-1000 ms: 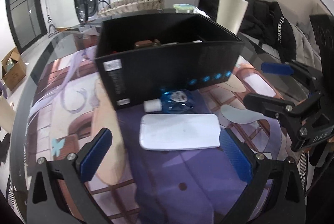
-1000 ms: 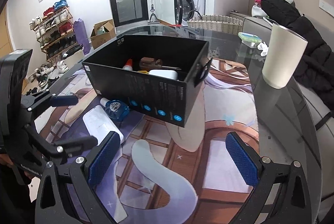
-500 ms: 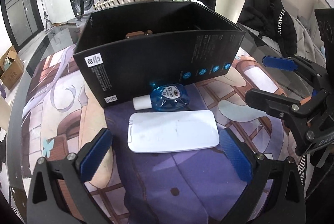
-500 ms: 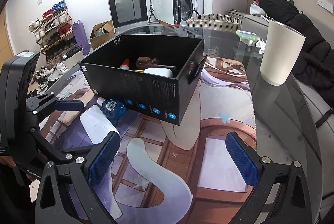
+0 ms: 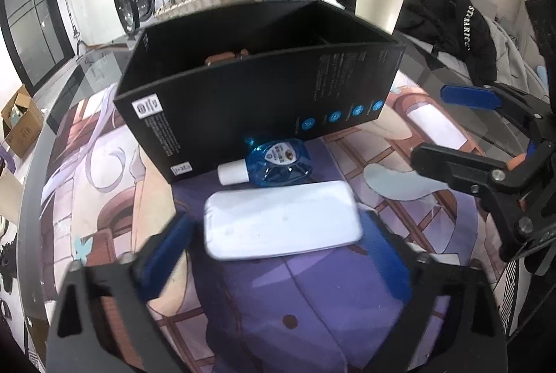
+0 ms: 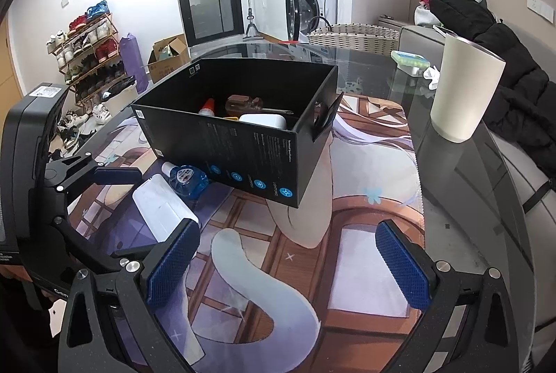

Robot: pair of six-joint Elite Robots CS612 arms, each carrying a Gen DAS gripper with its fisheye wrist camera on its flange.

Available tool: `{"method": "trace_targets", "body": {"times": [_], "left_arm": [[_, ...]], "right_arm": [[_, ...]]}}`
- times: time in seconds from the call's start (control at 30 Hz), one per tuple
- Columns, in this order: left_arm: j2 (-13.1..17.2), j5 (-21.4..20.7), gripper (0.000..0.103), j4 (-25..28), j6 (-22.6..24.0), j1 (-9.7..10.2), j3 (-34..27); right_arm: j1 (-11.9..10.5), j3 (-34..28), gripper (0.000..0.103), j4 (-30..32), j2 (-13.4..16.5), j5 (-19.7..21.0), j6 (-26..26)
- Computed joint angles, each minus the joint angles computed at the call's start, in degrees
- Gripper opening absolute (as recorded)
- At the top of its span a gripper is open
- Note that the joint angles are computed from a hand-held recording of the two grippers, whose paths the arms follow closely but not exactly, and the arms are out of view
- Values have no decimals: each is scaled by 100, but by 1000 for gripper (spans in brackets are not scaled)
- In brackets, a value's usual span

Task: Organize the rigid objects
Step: 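Close the left tool on the white rectangular power bank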

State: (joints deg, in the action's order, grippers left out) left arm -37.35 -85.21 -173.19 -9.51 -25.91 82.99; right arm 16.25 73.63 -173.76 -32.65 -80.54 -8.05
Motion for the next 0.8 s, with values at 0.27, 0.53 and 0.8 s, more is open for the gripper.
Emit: {"method": "trace_targets", "body": {"times": [0.27, 0.53, 0.8], "left_arm": [[-58, 128, 88, -352, -31, 27, 168], [-167, 605, 88, -768, -201, 104, 476], [-188, 811, 88, -1150, -419, 231, 644]], "right_arm": [[28, -38, 103, 79, 12, 0, -25], [111, -206, 103, 312, 94, 105, -56], [227, -604, 103, 1089, 234, 333, 250]]}}
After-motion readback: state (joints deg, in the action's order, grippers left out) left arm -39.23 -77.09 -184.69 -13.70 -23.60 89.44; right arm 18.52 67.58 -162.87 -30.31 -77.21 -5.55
